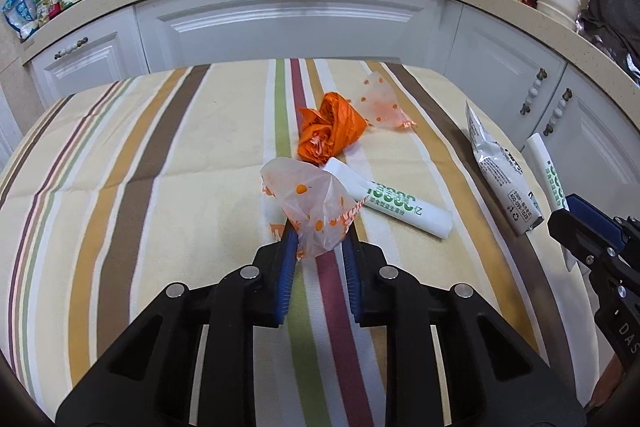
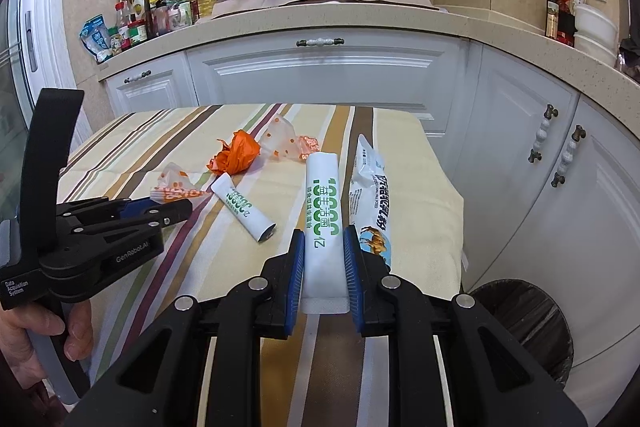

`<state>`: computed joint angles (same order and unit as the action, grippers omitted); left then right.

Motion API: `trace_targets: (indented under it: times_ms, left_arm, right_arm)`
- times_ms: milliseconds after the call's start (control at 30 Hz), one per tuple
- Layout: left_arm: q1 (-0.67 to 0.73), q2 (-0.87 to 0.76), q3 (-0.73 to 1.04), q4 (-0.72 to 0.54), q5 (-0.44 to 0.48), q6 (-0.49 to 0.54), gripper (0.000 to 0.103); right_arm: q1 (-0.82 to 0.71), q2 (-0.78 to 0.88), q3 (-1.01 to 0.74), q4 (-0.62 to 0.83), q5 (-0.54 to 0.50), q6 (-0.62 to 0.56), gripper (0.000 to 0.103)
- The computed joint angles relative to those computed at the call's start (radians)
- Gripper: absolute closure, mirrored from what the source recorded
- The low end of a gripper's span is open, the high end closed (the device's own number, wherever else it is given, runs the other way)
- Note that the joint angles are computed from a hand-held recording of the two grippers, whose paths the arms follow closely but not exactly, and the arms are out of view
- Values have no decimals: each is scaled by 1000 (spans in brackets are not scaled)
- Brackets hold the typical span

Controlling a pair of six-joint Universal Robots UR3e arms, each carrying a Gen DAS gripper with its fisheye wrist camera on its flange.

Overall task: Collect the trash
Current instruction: 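Grasp the clear orange-dotted bag with the left tool while the right tool holds the tube, then carry the bag and tube over the black bin and open both tools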

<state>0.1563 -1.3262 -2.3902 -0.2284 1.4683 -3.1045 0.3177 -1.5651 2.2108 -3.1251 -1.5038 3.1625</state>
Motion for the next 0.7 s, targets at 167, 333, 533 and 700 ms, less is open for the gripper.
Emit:
trace_targets:
  times_ms: [167,333,533,700]
  left_arm:
    - [33,107,-37,-17,-16,4,81]
    - [15,235,-64,-25,31,9,81]
    - [8,391,-41,-142,34,-5,81]
    - [-110,427,-2,-157,122,-46,81]
  right_arm:
    - [8,-12,18,-38,-15,11,82]
    - [14,-49,36,-61,-32,21,82]
    - [-11,-156,92,-58,-31,15,82]
    - [-72,-302,163,-25,-12,7,82]
